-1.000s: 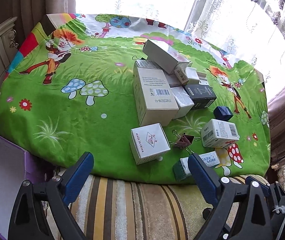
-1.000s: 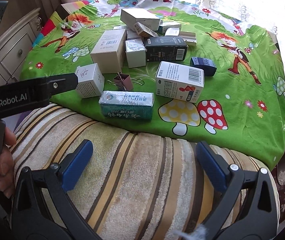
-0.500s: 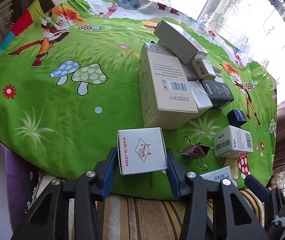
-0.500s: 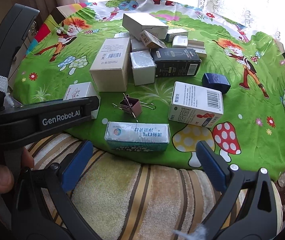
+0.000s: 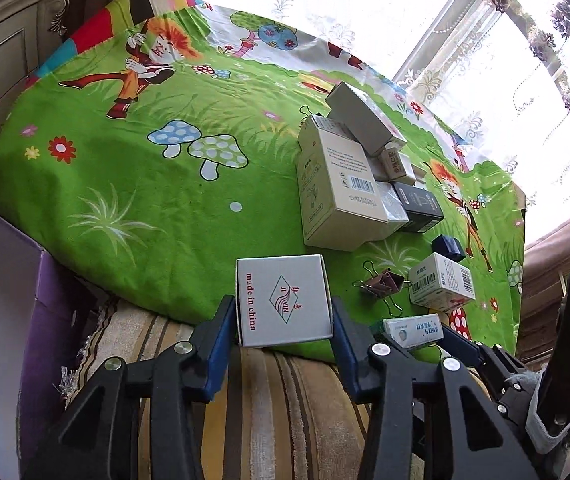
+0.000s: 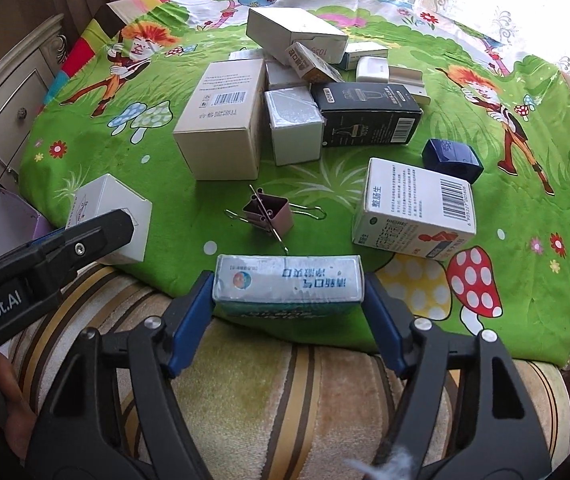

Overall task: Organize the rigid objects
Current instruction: 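Carry both boxes into the purple-rimmed storage box and open both tools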

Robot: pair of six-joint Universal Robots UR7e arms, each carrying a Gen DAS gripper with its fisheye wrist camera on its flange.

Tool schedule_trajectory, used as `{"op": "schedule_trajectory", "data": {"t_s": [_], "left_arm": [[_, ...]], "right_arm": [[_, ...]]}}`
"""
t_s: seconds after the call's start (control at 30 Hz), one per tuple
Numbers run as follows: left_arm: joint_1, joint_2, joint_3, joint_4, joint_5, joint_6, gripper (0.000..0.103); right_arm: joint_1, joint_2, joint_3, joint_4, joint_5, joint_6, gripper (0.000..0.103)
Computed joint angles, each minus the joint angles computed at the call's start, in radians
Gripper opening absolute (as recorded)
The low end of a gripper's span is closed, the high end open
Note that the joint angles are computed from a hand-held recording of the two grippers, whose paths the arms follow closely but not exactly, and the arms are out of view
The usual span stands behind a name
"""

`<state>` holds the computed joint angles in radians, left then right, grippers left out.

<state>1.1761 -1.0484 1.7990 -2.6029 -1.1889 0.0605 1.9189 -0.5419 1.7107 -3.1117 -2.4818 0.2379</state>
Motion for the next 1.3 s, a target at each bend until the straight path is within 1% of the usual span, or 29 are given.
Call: {"op": "schedule_trajectory", "data": {"t_s": [0.17,0.23,0.4,0.47,0.6,0.73,0.8,0.93,1.1,1.2,1.3], "left_arm": [[0.000,-0.078,0.070,-0.050,0.011,0.009,0.046],[0.006,-0.108,0.088,-0.058,0.013,0.004,0.046],[0.037,-0.177,0.102,-0.065,0.023,-0.014,0.046],[0.058,-0.200,0.099,-0.065,0.029,-0.025,0.046],[0.110,-0.233,0.077,-0.054,0.046,-0.062,0.046],[0.157,-0.251,0.049,-0.056,0.057,-0.087,0.046],[0.180,-0.262,0.036,-0.059,0.058,-0.093,0.046],[0.216,-0.273,0.009,-0.062,0.054,-0.106,0.046],[0.245,-0.279,-0.009,-0.068,0.062,-0.122,0.046],[0.261,-0.278,-0.016,-0.067,0.068,-0.138,0.046],[0.275,-0.276,-0.020,-0.066,0.081,-0.159,0.046]], "right_arm": [[0.027,-0.004,0.025,-0.086,0.012,-0.035,0.075],[0.041,-0.007,0.033,-0.109,0.034,-0.046,0.075],[0.078,-0.009,0.029,-0.116,0.089,-0.045,0.075],[0.091,-0.007,0.018,-0.109,0.126,-0.042,0.075],[0.130,0.034,-0.057,-0.047,0.175,-0.087,0.075],[0.157,0.098,-0.167,0.066,0.243,-0.128,0.075],[0.168,0.139,-0.235,0.117,0.269,-0.166,0.075],[0.190,0.226,-0.370,0.197,0.289,-0.244,0.075],[0.205,0.329,-0.527,0.300,0.336,-0.299,0.075],[0.214,0.375,-0.597,0.364,0.364,-0.331,0.075],[0.224,0.408,-0.647,0.400,0.378,-0.376,0.075]]}}
